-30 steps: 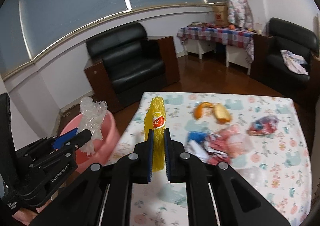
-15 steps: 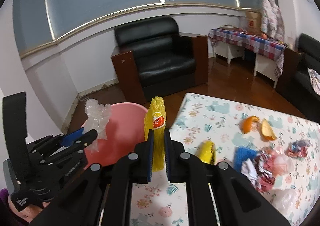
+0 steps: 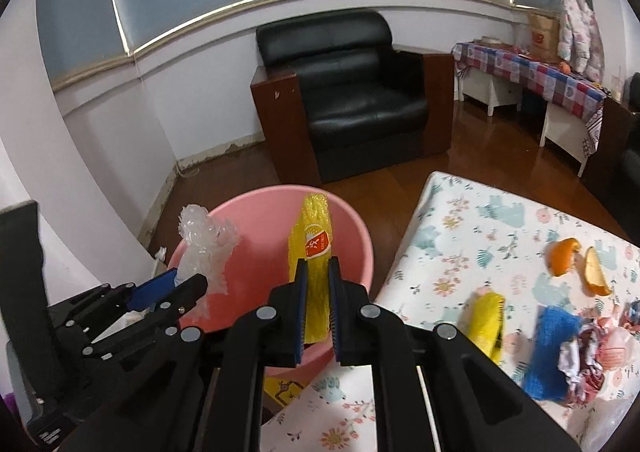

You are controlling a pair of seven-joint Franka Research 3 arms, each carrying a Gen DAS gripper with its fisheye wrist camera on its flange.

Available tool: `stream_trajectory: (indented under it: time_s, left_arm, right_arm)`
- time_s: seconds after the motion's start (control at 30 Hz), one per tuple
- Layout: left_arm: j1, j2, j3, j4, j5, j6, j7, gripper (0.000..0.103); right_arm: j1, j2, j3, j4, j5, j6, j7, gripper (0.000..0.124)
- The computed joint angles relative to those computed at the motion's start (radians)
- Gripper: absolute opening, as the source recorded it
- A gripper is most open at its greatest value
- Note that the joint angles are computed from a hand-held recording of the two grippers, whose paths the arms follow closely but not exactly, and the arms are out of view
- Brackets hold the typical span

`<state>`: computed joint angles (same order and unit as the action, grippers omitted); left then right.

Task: Collect trash
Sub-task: 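Open both tools to drop the bubble wrap and yellow bottle into the bucket, then grasp the yellow snack bag with the left tool while the right tool grasps the clear plastic bag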

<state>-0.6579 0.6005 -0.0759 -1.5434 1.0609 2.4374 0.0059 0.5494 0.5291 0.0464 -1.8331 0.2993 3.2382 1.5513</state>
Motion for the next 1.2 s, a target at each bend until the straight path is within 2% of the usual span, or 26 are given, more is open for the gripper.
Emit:
stream_trajectory:
  time_s: [0.1,0.17,0.23,0.3,0.37,0.53,0.93,1.03,1.2]
  left_arm:
    - [0.01,-0.005,0.002,-0.016,0.001,0.024,-0.011,0.026]
    - [0.026,-0.008,-0.003,-0.027,-0.014,0.046,-0.008,0.028]
    - [0.037,-0.012,-0.006,-0.037,-0.029,0.065,0.001,0.033]
    - [0.034,-0.016,0.0,-0.044,-0.025,0.067,0.0,0.042]
    - [0.033,-0.022,0.003,-0.053,-0.016,0.076,-0.007,0.042]
    - [0.035,-0.031,0.003,-0.062,-0.007,0.091,-0.018,0.042]
    - [0.011,-0.03,-0.006,-0.03,0.039,0.14,-0.046,0.042]
    - [0.006,-0.005,-0.02,0.01,0.007,0.144,0.009,0.042]
    - [-0.029,0.044,-0.016,0.087,-0.031,0.157,0.097,0.042]
  right_arm:
    - [0.031,0.036,-0.031,0.048,-0.01,-0.03,0.008,0.01]
    - [0.029,0.05,-0.027,0.064,-0.014,-0.035,0.012,0.01]
    - [-0.001,0.066,0.01,0.081,-0.013,-0.038,0.005,0.012]
    - [-0.03,0.077,0.046,0.096,-0.013,-0.05,-0.006,0.024]
    - [-0.061,0.081,0.082,0.096,-0.01,-0.04,-0.023,0.035]
    - [-0.067,0.075,0.089,0.084,-0.004,-0.022,-0.041,0.037]
    - [-0.085,-0.062,0.088,-0.121,0.036,0.073,-0.048,0.038]
    - [-0.074,-0.111,0.064,-0.193,0.054,0.101,-0.041,0.038]
    - [-0.106,-0.211,0.059,-0.343,0.088,0.151,-0.02,0.038]
